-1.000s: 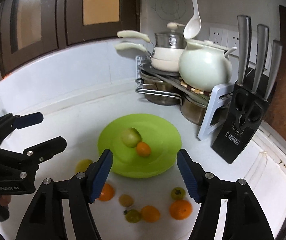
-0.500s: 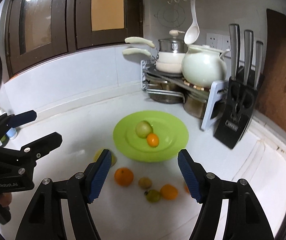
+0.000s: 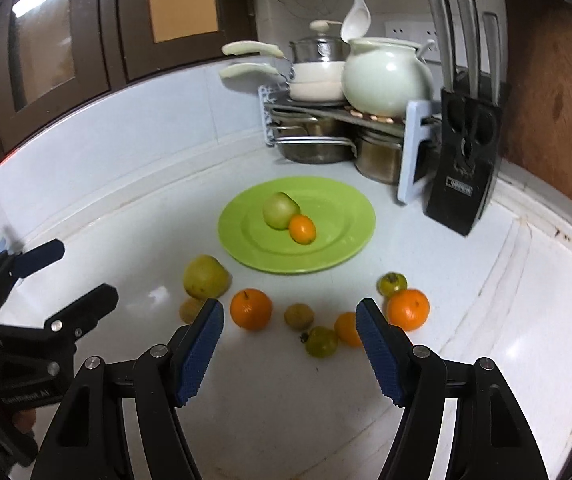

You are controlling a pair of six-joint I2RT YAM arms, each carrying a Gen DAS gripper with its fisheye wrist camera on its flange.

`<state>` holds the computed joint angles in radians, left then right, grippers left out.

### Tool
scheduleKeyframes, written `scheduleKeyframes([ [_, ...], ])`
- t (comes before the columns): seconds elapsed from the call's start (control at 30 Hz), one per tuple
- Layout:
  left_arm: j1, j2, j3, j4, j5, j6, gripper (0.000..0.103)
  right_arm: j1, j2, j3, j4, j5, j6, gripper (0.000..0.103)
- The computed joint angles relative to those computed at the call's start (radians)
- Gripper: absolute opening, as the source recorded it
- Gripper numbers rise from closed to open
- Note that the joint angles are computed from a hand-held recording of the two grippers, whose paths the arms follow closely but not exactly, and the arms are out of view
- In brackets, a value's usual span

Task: Organize fruits
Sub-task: 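Withdraw both tools from the plate back toward the loose fruits, then grasp the small brown kiwi with the left tool while the right tool grasps a small green tomato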

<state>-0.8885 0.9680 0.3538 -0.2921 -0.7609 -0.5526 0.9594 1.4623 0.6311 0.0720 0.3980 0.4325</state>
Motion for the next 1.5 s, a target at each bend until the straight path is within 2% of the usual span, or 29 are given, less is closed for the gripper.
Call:
scheduleKeyframes([
  [0.13, 0.013, 0.047, -0.03, 0.081, 0.011, 0.053, 0.095, -0.009, 0.048, 0.013, -0.005, -0.013, 0.029, 0.069],
  [0.43, 0.118, 0.235, -0.046, 0.29, 0.153, 0.137, 0.094, -0.058, 0.157, 0.017, 0.027, -0.074, 0.062, 0.069],
  [0.77, 0.208, 0.413, -0.018, 0.434, 0.285, 0.165, 0.081, -0.12, 0.259, 0.043, 0.069, -0.151, 0.054, 0.056],
  [0.93, 0.244, 0.475, 0.005, 0.474, 0.341, 0.168, 0.07, -0.14, 0.293, 0.055, 0.087, -0.18, 0.047, 0.05],
  [1.2, 0.281, 0.539, 0.038, 0.474, 0.412, 0.149, 0.054, -0.154, 0.325, 0.077, 0.097, -0.198, 0.037, 0.048],
  [1.5, 0.296, 0.569, 0.059, 0.467, 0.433, 0.149, 0.041, -0.167, 0.356, 0.095, 0.106, -0.199, 0.024, 0.042],
])
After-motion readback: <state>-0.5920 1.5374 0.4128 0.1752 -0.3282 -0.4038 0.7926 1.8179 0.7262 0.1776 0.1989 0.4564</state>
